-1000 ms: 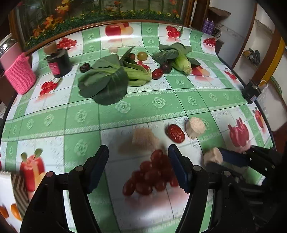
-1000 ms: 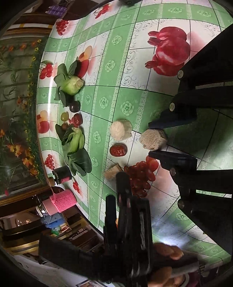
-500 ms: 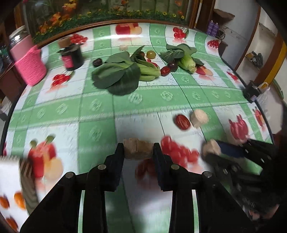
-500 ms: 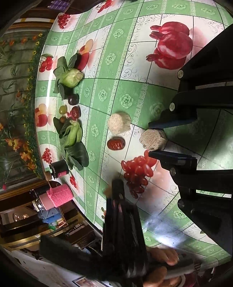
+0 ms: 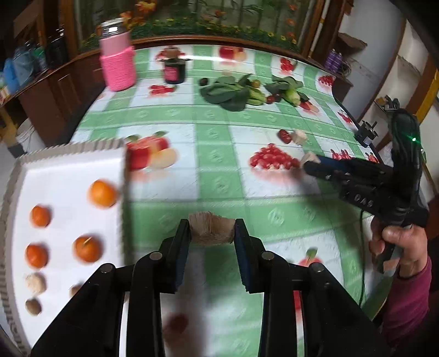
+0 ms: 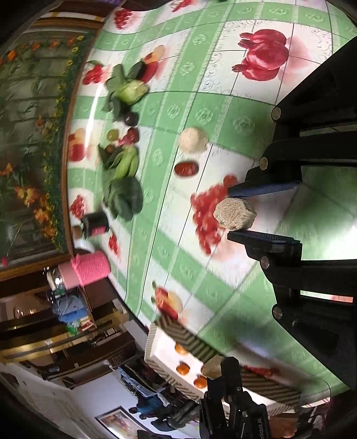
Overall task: Organize fruits
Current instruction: 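Grasp a beige rough block with the left gripper while the right gripper grasps a beige hexagonal cake, then carry both beige items in the grippers over the white tray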
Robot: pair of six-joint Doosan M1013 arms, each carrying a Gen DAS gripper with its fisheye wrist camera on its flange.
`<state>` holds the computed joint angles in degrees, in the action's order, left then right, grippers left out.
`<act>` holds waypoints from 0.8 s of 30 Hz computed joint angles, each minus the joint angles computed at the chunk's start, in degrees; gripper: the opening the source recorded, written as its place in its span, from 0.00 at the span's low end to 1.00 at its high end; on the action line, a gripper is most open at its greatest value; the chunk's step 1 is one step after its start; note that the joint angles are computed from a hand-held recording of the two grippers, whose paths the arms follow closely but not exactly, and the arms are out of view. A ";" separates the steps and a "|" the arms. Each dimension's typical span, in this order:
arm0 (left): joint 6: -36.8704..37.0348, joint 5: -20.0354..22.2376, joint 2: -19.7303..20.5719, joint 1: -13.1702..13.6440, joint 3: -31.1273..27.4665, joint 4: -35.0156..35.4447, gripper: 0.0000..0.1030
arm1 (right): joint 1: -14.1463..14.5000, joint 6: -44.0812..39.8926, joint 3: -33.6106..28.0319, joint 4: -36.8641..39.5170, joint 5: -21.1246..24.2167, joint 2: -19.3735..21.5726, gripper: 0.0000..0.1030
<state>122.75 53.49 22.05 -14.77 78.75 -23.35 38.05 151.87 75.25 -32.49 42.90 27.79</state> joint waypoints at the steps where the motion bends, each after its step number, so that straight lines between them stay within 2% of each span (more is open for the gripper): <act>1: 0.00 -0.06 -0.28 0.56 0.26 -0.01 0.28 | 0.32 -0.28 -0.43 -0.23 0.22 0.09 0.25; 12: -3.45 -2.98 -2.10 7.20 2.61 1.61 0.28 | 3.53 -6.29 -8.09 0.95 0.83 3.77 0.25; 19: -5.87 -3.22 -1.79 10.52 3.12 2.40 0.28 | 4.89 -11.66 -14.24 4.65 0.41 7.57 0.25; 24: -7.14 -3.12 -1.24 11.80 2.96 2.83 0.28 | 5.50 -17.66 -19.65 9.10 1.15 10.86 0.25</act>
